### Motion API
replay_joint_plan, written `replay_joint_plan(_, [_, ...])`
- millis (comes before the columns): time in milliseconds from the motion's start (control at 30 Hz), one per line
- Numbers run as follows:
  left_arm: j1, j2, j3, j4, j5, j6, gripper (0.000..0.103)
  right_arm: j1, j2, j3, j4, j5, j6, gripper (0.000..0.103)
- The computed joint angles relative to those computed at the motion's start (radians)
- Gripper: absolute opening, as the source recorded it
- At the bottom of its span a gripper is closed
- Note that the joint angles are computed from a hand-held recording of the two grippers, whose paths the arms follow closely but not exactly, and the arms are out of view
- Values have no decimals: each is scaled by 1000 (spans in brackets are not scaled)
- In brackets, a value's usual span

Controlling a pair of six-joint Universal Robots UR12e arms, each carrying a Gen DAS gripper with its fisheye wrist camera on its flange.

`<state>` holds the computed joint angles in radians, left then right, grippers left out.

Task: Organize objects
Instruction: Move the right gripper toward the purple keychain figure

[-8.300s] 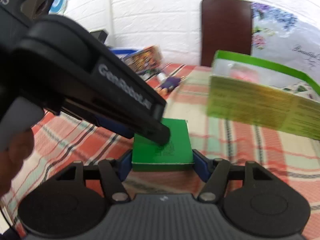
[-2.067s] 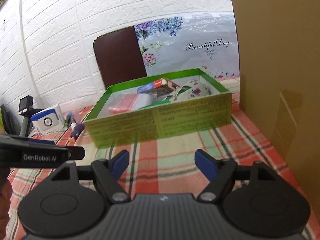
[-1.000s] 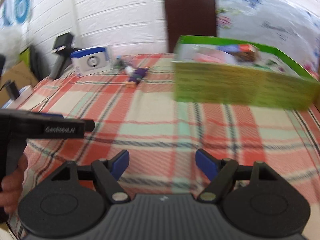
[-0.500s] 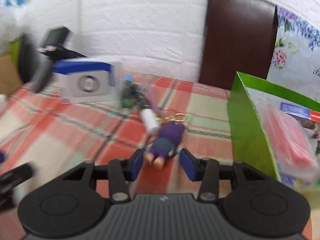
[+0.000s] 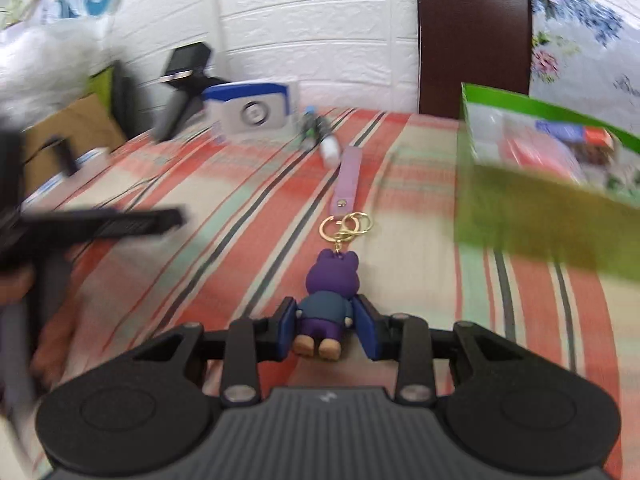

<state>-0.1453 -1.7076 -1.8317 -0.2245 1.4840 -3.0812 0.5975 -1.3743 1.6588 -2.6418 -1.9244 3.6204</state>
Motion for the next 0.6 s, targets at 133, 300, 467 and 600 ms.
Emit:
replay_joint_plan(133, [25, 59, 15, -216, -231, -32, 89, 22, -31, 43, -34, 12, 9, 32])
replay_joint_plan(300, [46, 57, 105, -627, -548, 4, 77, 3, -51, 81, -125, 87, 61, 32])
replay_joint_plan(467, [26, 35, 152, -740, -581, -12, 80, 5, -61, 115, -237, 102, 40, 32])
replay_joint_plan(600, [9, 12, 190, -838, -628, -9, 29, 4, -64, 128, -290, 110, 19, 32])
